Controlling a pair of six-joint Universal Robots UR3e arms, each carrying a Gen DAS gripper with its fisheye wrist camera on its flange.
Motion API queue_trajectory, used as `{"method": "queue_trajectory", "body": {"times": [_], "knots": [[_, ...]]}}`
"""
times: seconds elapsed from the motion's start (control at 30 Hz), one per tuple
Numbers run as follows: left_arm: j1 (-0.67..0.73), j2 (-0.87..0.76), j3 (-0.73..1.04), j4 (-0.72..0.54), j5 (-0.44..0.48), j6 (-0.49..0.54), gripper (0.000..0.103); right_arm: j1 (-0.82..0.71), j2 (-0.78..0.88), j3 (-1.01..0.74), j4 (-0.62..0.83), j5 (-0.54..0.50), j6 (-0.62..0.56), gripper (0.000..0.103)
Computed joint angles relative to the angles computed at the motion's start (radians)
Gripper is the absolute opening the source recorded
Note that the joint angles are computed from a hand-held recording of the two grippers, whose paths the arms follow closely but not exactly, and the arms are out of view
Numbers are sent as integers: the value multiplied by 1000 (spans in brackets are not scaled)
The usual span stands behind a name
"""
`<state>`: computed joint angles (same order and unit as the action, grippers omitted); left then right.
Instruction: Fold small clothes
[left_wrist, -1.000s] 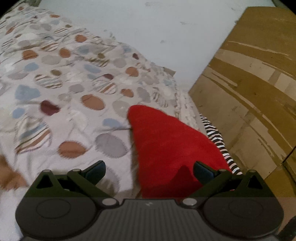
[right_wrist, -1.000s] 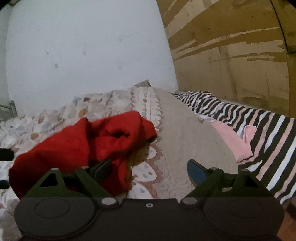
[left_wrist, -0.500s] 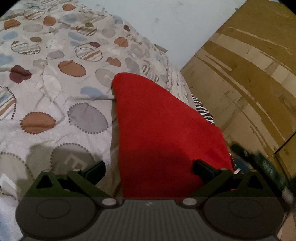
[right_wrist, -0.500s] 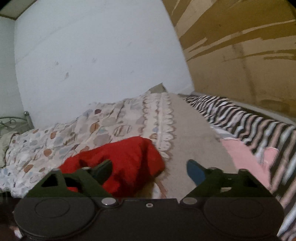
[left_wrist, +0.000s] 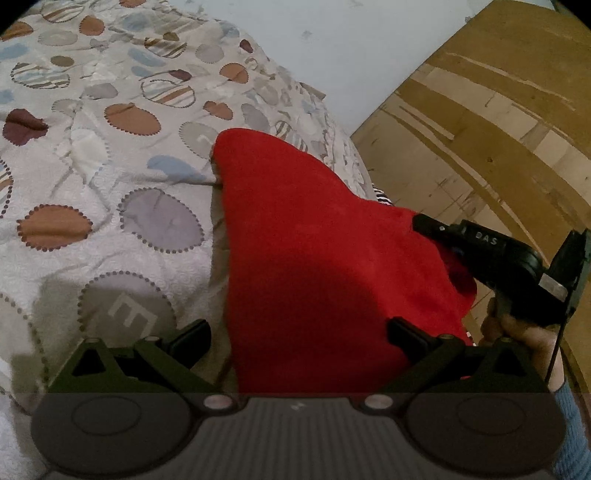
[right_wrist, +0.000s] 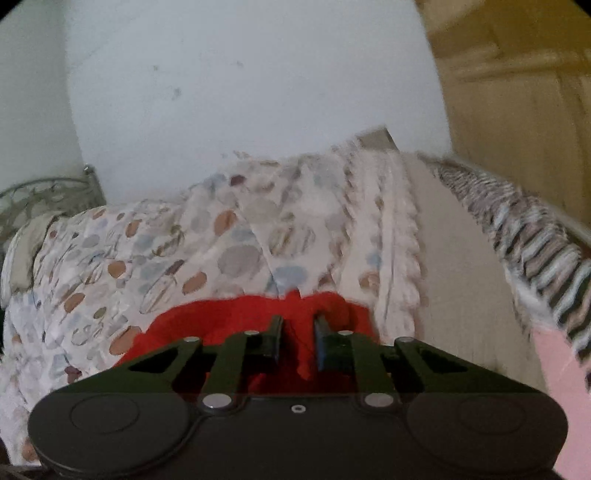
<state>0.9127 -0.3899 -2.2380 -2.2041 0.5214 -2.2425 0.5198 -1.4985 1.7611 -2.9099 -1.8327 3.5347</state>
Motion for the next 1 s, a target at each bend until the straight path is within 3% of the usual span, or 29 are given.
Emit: {"method": "queue_trajectory", "body": {"times": [0.13, 0.23, 0.33, 0.37, 0.43, 0.5, 0.7, 0.87, 1.0], "knots": [[-76, -7, -46, 187, 15, -139, 103, 0, 32, -20, 25, -30, -6, 18], [-162, -26, -101, 415, 41, -286, 103, -2, 18, 45, 6, -43, 22, 20], [-213, -33, -137, 556, 65, -381, 103, -8, -15, 104, -30, -39, 38, 31], [-222, -31, -144, 580, 70, -398, 103, -11, -26, 115, -34, -36, 47, 40], [-240, -33, -154, 623, 80, -432, 103, -29, -51, 132, -40, -12, 64, 52], [-250, -34, -160, 648, 88, -450, 103, -56, -66, 140, -52, 29, 81, 71], [-276, -45, -175, 721, 105, -497, 103, -108, -70, 121, -38, 172, 136, 100], [-276, -43, -173, 713, 104, -497, 103, -13, -8, 2, 53, 106, 20, 102], [-262, -36, -161, 672, 99, -469, 103, 106, 93, -130, 174, -96, -147, 102]]}}
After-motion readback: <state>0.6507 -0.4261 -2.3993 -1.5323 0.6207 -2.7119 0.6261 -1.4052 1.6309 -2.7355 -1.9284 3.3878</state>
